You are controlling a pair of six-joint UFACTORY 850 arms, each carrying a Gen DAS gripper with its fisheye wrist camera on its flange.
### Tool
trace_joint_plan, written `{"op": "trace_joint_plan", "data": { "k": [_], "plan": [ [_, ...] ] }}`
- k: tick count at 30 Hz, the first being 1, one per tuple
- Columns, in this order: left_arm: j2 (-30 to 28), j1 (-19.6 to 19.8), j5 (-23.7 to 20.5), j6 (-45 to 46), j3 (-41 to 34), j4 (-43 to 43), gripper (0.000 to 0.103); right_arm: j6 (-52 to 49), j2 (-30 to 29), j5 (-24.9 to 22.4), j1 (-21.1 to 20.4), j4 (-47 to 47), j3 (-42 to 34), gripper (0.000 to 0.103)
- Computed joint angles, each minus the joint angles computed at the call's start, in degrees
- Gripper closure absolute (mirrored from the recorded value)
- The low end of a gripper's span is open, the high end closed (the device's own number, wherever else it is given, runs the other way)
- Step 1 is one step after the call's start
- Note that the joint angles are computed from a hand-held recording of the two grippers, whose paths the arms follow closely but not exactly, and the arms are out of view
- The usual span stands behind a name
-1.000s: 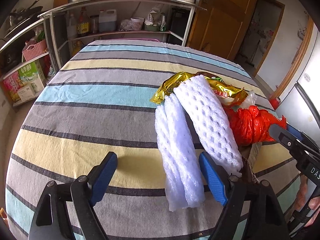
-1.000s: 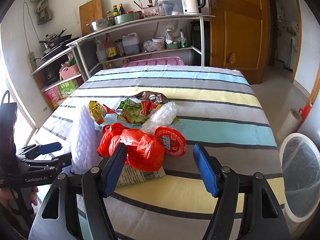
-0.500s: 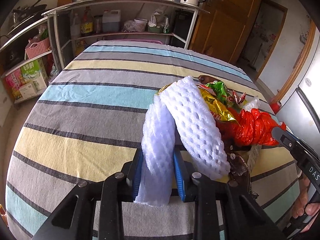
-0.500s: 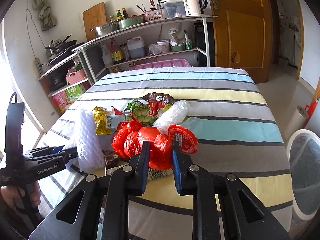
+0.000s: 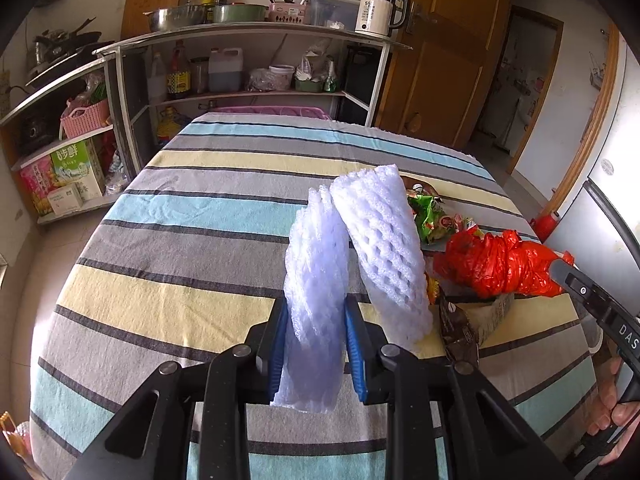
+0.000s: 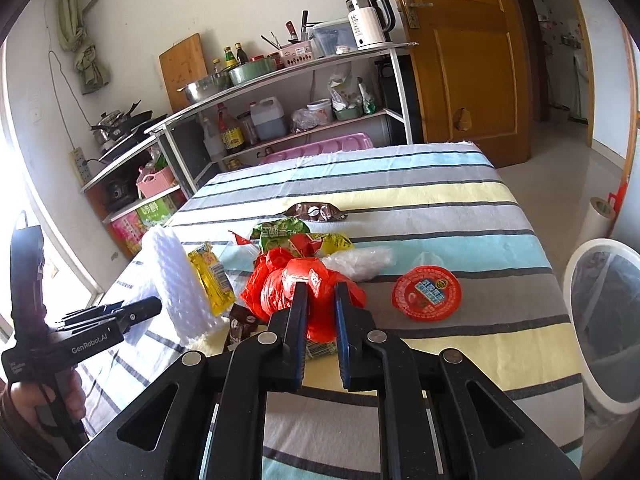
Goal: Collect trash
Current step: 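Grasp the white foam fruit nets with the left tool while the right tool grasps the red plastic bag, then carry the foam nets in the left tool while the right tool carries the red bag to the bin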
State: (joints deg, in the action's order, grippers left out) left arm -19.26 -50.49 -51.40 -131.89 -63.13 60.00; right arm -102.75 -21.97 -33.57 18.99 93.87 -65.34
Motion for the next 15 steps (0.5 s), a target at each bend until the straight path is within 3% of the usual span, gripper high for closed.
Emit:
{"op": "trace_joint_plan", "data": {
  "k": [15],
  "plan": [
    [1.25,-2.76,-8.77,-1.51,-0.75,-1.41,0.076,-4.71,2.77,-3.07,-2.0,7.01,3.09,0.091]
  ]
}}
